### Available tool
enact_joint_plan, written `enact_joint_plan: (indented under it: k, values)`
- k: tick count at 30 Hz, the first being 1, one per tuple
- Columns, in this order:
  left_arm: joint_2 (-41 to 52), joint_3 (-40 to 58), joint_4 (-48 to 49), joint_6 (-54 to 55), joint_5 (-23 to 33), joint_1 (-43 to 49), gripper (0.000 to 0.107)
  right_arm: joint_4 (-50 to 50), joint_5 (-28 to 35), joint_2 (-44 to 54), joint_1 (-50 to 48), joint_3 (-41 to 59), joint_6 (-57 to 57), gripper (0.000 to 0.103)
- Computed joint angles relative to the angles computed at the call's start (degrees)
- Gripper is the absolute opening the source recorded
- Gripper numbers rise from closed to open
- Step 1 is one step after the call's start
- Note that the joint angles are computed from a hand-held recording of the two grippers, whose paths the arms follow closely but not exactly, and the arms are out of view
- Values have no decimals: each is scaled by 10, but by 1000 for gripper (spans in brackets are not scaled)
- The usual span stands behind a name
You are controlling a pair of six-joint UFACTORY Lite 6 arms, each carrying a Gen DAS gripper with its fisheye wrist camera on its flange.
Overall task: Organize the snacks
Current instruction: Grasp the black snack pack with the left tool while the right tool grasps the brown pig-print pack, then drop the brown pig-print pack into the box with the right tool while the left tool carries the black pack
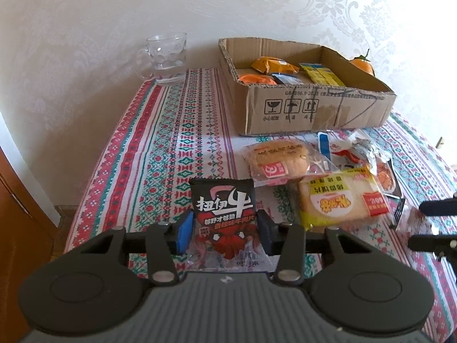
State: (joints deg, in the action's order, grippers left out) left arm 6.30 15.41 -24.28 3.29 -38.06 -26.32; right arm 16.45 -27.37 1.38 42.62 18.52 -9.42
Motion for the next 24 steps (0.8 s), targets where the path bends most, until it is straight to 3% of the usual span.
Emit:
enact_joint_plan:
  k: [7,13,20,24]
  values:
    - [-101,-51,-8,35,46,-1,45,33,25,-40,9,-10,-33,50]
    - [-220,-88,45,29,140,20,45,46,58,-78,7,-12,-46,50]
    - [-324,-104,47,64,227,24,45,78,82,-107,7,-9,-83,50]
    - [-367,-104,0,121,265,13,45,96,100,-136,7,-12,-102,51]
